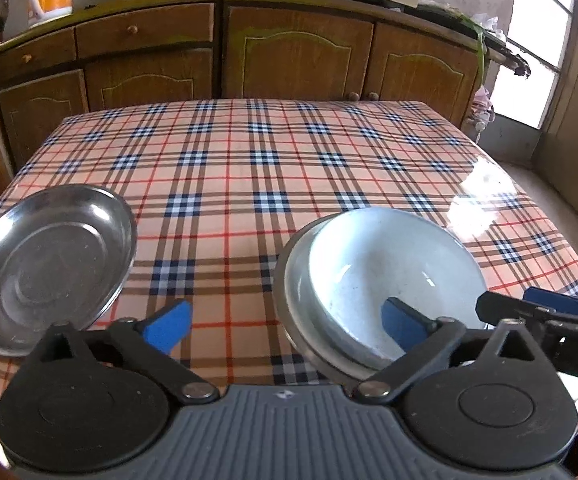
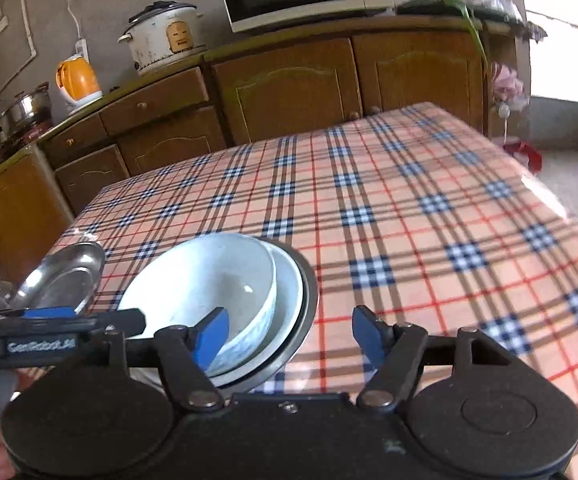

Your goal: Organize plates and bowls

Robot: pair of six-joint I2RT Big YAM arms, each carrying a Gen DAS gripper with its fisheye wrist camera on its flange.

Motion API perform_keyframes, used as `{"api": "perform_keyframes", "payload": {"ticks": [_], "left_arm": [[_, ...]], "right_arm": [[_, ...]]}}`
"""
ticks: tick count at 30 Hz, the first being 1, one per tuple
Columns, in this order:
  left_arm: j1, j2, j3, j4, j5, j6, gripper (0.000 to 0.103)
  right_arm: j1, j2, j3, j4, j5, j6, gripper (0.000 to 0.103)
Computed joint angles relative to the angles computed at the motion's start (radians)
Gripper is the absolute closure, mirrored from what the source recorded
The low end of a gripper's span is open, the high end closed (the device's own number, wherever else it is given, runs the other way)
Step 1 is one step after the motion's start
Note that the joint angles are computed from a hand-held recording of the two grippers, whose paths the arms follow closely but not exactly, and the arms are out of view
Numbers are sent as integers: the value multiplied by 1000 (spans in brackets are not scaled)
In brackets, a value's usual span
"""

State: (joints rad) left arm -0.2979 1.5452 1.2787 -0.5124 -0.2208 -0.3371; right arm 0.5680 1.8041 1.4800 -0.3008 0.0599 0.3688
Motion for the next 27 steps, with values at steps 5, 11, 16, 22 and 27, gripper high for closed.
{"api": "perform_keyframes", "payload": {"ticks": [5, 11, 16, 22, 27], "left_arm": [[14, 42, 51, -54, 53, 8, 0], [25, 75, 78, -61, 73, 35, 0], [28, 116, 111, -82, 81, 82, 0], [43, 154, 130, -82, 134, 91, 0], [68, 164, 128, -58, 198, 83, 0]], "right_arm": [[-14, 23, 24, 2, -18, 51, 22], [-37, 67, 72, -33, -91, 104, 22], [-46, 97, 101, -55, -136, 119, 22], [-49, 139, 154, -97, -185, 106, 22], [-55, 168, 183, -108, -231, 131, 22]]}}
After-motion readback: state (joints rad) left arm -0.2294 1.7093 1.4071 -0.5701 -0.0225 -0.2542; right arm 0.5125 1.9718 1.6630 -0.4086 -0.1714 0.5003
